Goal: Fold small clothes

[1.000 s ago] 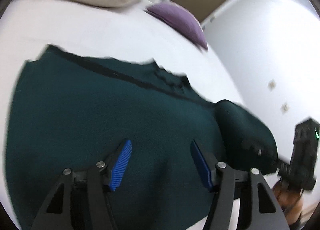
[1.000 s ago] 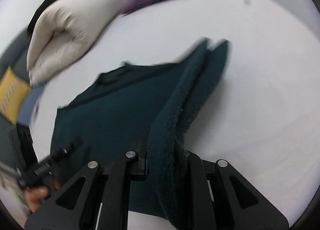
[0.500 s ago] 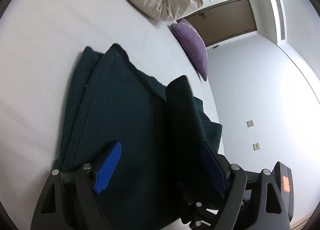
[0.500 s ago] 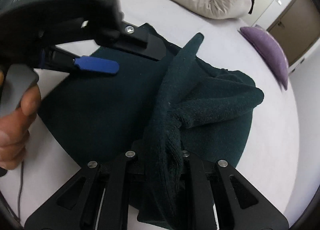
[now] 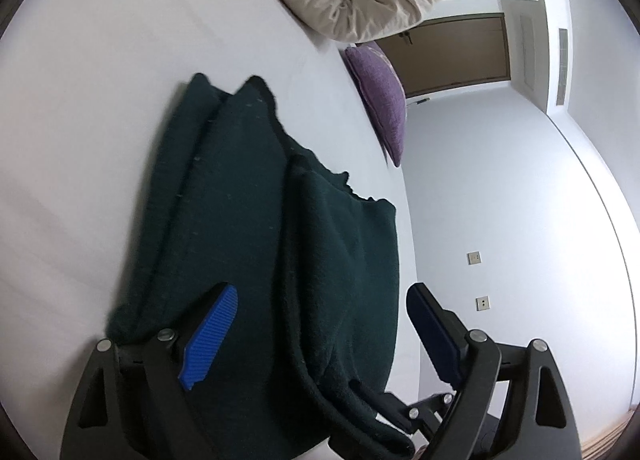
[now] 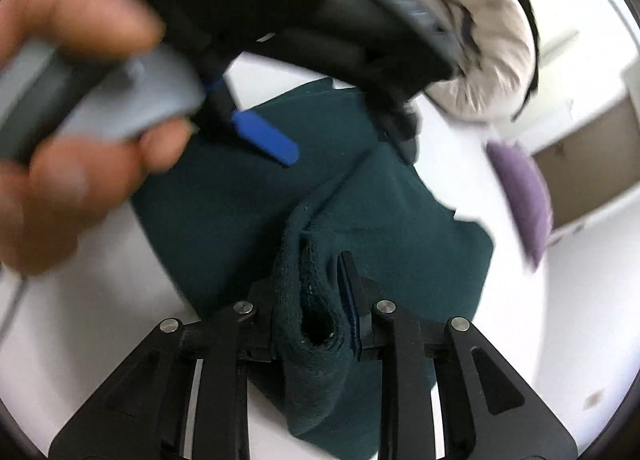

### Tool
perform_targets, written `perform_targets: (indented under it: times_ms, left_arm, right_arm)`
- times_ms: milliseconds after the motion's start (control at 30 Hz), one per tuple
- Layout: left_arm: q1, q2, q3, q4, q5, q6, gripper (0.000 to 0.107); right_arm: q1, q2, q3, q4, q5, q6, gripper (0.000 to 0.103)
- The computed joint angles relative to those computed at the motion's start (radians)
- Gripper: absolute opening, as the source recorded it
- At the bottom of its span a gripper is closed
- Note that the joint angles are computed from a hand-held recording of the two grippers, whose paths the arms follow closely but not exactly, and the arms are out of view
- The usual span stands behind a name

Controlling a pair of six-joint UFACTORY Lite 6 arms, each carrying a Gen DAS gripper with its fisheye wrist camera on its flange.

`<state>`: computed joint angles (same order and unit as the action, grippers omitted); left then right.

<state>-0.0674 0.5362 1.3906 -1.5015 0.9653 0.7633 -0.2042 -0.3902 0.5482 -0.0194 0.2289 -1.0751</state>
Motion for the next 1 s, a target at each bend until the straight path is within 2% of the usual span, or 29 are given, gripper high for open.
perform_targets:
  times_ms: [100, 133, 233, 267, 333, 433, 500, 533, 600, 667, 733, 833, 933, 1000]
  left_arm:
    - [-0.019, -0.007, 0.011, 0.040, -0.017, -0.019, 0.092]
    - [-0.033, -0.013, 0.020, 0.065, -0.034, -0.037, 0.093]
    - [-0.085, -0.003, 0.091, 0.174, -0.093, -0.146, 0.094]
    - [-0.097, -0.005, 0.101, 0.200, -0.104, -0.172, 0.095]
    - [-0.128, -0.002, 0.140, 0.283, -0.114, -0.258, 0.095]
    - [-0.181, 0.031, 0.224, 0.425, -0.127, -0.400, 0.094]
    - [-0.200, 0.048, 0.256, 0.467, -0.129, -0.450, 0.092]
    - [-0.208, 0.059, 0.275, 0.490, -0.127, -0.477, 0.087]
    - [-0.216, 0.082, 0.310, 0.514, -0.126, -0.523, 0.080]
    - [-0.218, 0.101, 0.341, 0.529, -0.114, -0.547, 0.069]
    - [-0.219, 0.129, 0.375, 0.538, -0.109, -0.574, 0.063]
    - [-0.200, 0.167, 0.403, 0.487, -0.090, -0.568, 0.056]
    - [-0.175, 0.181, 0.387, 0.401, -0.077, -0.514, 0.051]
    - [-0.172, 0.181, 0.379, 0.406, -0.079, -0.509, 0.040]
  right_arm:
    - [-0.091, -0.005, 0.086, 0.272, 0.188, -0.268, 0.024]
    - [-0.151, 0.000, 0.122, 0.377, 0.280, -0.373, 0.027]
    - [-0.447, 0.083, 0.261, 0.669, 0.591, -0.667, 0.057]
    - [-0.552, 0.136, 0.327, 0.725, 0.696, -0.711, 0.057]
    - [-0.656, 0.222, 0.439, 0.754, 0.883, -0.687, 0.057]
    - [-0.857, 0.443, 0.699, 0.803, 1.154, -0.610, 0.057]
    - [-0.965, 0.649, 0.906, 0.844, 1.285, -0.524, 0.057]
    - [-1.010, 0.735, 1.011, 0.851, 1.346, -0.485, 0.057]
    - [-1.061, 0.852, 1.142, 0.859, 1.373, -0.422, 0.057]
    - [-1.097, 0.936, 1.237, 0.854, 1.391, -0.389, 0.058]
    - [-1.116, 1.009, 1.320, 0.859, 1.399, -0.348, 0.058]
    - [-1.131, 1.078, 1.356, 0.855, 1.385, -0.346, 0.058]
    - [-1.126, 1.060, 1.277, 0.866, 1.334, -0.368, 0.058]
    - [-1.124, 0.957, 1.077, 0.843, 1.291, -0.445, 0.058]
